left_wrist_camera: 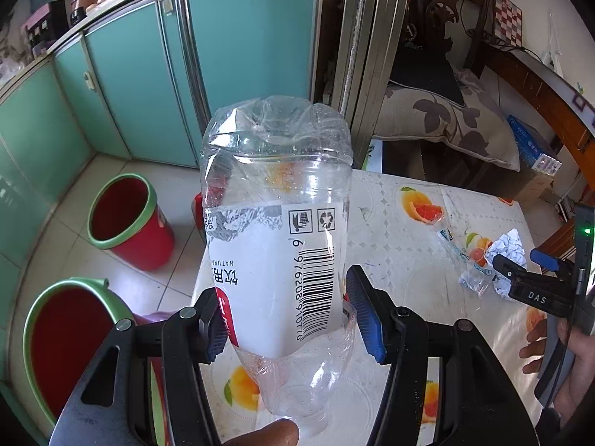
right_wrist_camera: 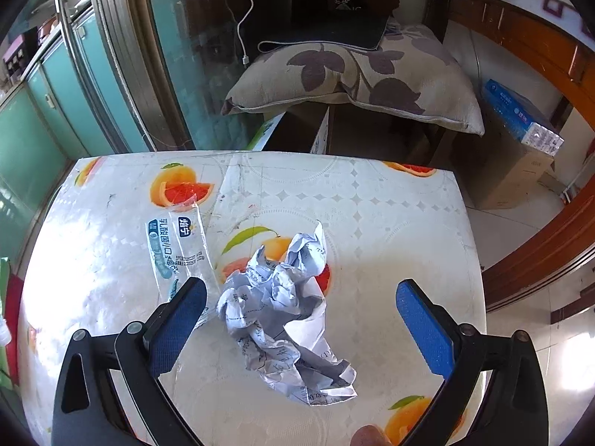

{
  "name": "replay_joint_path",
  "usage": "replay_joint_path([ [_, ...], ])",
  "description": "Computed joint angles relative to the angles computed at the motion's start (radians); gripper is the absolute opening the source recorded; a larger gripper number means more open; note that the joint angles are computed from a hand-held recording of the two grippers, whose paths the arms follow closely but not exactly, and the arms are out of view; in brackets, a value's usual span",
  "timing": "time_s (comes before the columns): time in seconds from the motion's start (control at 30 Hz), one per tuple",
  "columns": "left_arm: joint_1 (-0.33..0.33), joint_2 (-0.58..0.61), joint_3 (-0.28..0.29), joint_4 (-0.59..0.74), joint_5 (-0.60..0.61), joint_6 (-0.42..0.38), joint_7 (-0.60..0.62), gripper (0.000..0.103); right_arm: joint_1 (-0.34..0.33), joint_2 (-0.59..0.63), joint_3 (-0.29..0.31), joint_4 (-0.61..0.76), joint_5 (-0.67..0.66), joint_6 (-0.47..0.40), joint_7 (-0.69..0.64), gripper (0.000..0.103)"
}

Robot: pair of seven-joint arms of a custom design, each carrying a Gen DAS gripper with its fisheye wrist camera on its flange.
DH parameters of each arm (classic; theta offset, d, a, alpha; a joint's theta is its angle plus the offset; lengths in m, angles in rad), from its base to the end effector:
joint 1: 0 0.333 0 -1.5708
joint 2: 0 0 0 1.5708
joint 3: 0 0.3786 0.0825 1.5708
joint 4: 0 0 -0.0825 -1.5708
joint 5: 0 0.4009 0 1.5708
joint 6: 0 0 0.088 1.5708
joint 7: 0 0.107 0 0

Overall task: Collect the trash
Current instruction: 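Grasp the remaining crumpled silver foil with the right tool while the left tool holds the bottle, then carry the bottle to the bucket and open the left tool while the right tool carries the foil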

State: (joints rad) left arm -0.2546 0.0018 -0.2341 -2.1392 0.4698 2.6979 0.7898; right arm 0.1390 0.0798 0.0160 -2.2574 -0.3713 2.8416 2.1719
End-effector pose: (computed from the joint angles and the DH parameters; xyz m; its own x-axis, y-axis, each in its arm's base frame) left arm 0.5178 -0.2924 0.5171 -0.0908 -0.9949 0.0439 -0.8096 0.0481 -0.5851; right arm 0.5748 0.1089 0.4315 -0.1101 -0.9934 -0.0325 -0.8545 0.1113 -0.5074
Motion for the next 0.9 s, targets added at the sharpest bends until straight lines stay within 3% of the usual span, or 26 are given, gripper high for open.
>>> replay_joint_path([
  [0.3, 0.002, -0.055, 0.003, -0.047, 0.002, 0.012, 0.004, 0.056, -0.022, 0.011, 0.008, -0.027, 0.127, 0.031, -0.030, 0.100],
  [0.33, 0.002, -0.060, 0.003, -0.051, 0.008, 0.011, 0.000, 0.056, -0.029, 0.008, 0.015, -0.034, 0.161, 0.042, -0.053, 0.085],
  [0.37, 0.001, -0.067, 0.003, -0.057, 0.011, 0.011, 0.001, 0.056, -0.042, 0.006, 0.030, -0.040, 0.186, 0.054, -0.076, 0.051],
  [0.4, 0.001, -0.075, 0.003, -0.063, 0.013, 0.012, 0.000, 0.056, -0.023, 0.004, 0.010, -0.033, 0.142, 0.027, -0.047, 0.037],
  [0.43, 0.001, -0.081, 0.003, -0.068, 0.018, 0.011, -0.002, 0.056, -0.014, -0.001, -0.002, -0.031, 0.087, 0.019, -0.007, 0.038],
  [0.53, 0.000, -0.100, 0.003, -0.083, 0.026, 0.011, -0.005, 0.056, -0.022, -0.023, 0.013, -0.047, 0.154, 0.025, -0.077, 0.037],
  [0.73, -0.001, -0.137, 0.004, -0.109, 0.025, 0.018, -0.022, 0.056, -0.009, -0.132, -0.013, -0.099, -0.008, 0.021, 0.048, 0.037],
  [0.9, -0.001, -0.189, 0.006, -0.135, 0.031, 0.022, -0.042, 0.056, 0.003, -0.249, -0.020, -0.145, -0.038, -0.018, 0.050, 0.037],
])
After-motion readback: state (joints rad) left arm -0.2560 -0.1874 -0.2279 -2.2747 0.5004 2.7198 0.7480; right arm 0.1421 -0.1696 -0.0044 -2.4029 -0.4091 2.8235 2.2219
